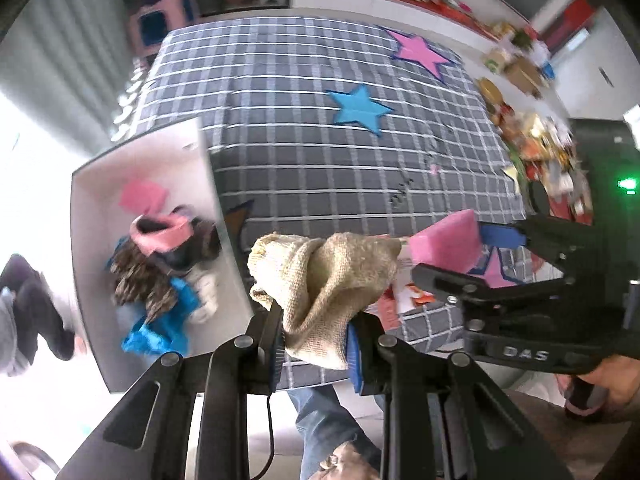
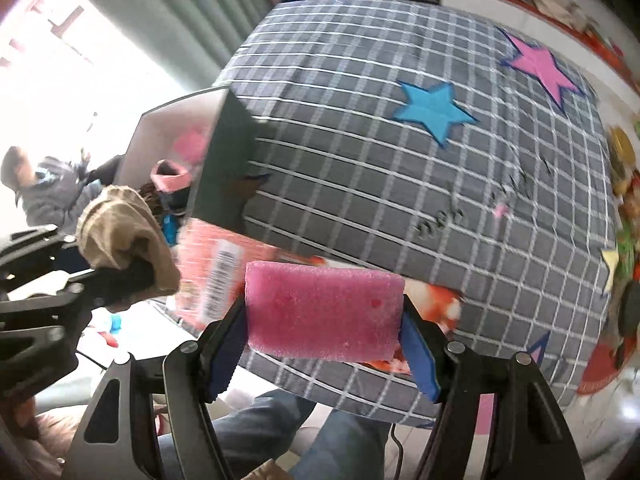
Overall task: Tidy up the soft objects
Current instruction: 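Carry the beige cloth and pink sponge in both tools over the white box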
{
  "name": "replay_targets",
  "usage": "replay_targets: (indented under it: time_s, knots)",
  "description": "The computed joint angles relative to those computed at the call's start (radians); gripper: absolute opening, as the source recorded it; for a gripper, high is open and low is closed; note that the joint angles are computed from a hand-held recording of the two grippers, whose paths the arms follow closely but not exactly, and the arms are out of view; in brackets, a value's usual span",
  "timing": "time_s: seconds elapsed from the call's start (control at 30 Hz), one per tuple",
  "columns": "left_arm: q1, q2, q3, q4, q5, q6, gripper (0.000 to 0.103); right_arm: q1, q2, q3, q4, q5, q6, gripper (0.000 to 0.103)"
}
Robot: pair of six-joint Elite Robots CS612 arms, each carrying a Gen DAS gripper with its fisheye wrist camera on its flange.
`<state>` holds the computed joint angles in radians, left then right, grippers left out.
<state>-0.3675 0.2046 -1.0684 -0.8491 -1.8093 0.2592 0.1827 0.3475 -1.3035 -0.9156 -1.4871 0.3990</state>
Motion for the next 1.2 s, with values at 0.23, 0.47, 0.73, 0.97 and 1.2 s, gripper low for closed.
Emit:
replay_targets:
  time_s: [0.23, 0.47, 0.73, 0.97, 1.2]
  knots:
    - [0.049, 0.028, -0.034, -0.033, 0.039, -0.149, 0.028, 0.036, -0.062, 0.131, -0.074, 0.003, -0.107, 0.072]
    - [0.078, 0.054, -0.059, -0.043, 0.097, -0.238, 0.027, 0.067, -0.128, 0.276, -0.152, 0.012, -0.207, 0.072]
    - [0.095, 0.074, -0.073, -0.045, 0.114, -0.298, 0.027, 0.087, -0.178, 0.392, -0.199, 0.019, -0.264, 0.072]
    - [0.098, 0.076, -0.063, -0.059, 0.12, -0.316, 0.027, 0.095, -0.21, 0.462, -0.225, 0.02, -0.293, 0.072]
    - [0.1, 0.074, -0.051, -0.065, 0.117, -0.312, 0.027, 0.099, -0.233, 0.511, -0.247, 0.016, -0.306, 0.072]
